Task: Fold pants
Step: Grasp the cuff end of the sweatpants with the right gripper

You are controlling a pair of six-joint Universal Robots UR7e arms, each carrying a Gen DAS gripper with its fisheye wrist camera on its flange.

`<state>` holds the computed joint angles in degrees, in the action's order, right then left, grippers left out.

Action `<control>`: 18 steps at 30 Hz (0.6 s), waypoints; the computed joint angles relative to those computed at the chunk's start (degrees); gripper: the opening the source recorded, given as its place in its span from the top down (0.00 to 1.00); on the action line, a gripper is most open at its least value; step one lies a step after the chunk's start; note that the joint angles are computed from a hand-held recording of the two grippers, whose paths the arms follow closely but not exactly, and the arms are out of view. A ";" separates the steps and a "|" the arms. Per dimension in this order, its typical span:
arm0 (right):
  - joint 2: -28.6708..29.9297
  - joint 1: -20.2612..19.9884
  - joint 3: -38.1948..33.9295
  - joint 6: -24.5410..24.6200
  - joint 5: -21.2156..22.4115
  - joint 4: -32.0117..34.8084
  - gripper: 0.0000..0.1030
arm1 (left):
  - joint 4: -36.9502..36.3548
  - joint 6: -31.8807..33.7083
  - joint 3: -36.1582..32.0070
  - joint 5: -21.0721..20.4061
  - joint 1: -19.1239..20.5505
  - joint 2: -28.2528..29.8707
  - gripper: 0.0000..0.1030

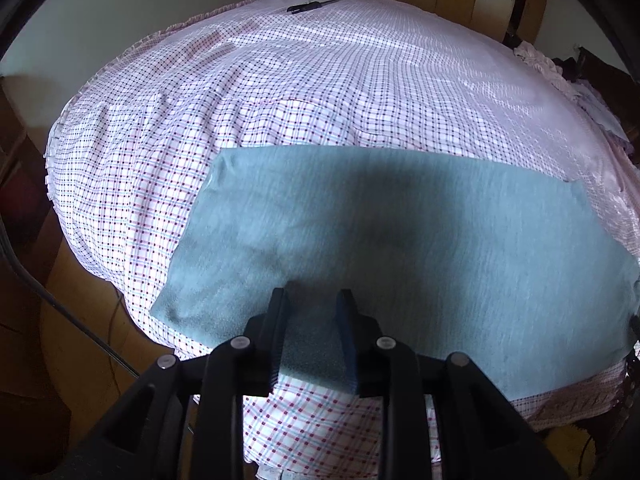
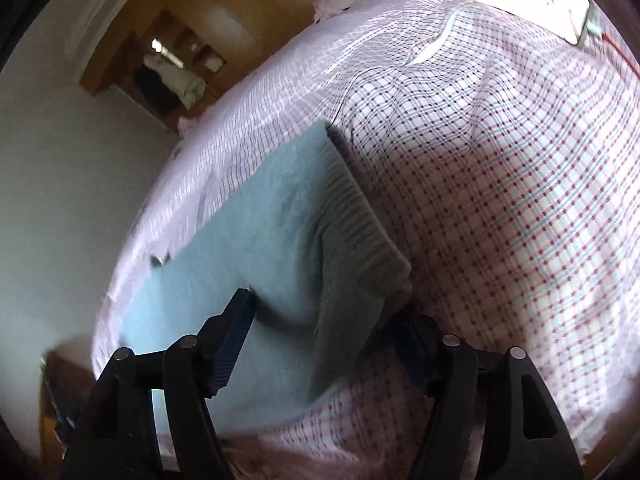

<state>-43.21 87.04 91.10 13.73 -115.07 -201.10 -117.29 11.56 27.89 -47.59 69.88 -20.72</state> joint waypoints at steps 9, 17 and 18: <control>-0.71 -1.69 4.83 3.84 8.64 -11.86 0.46 | -0.32 -0.08 0.23 -0.33 0.13 -0.09 0.74; -1.19 -0.67 5.94 1.19 8.71 -11.21 0.46 | -0.34 0.09 0.08 -0.66 0.30 -0.08 0.74; -0.96 -0.77 5.43 1.76 8.53 -9.75 0.46 | -0.47 0.24 0.04 -0.59 0.32 0.00 0.74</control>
<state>-44.17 86.27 96.52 15.49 -106.54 -210.84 -117.76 11.80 27.92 -48.18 70.20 -20.71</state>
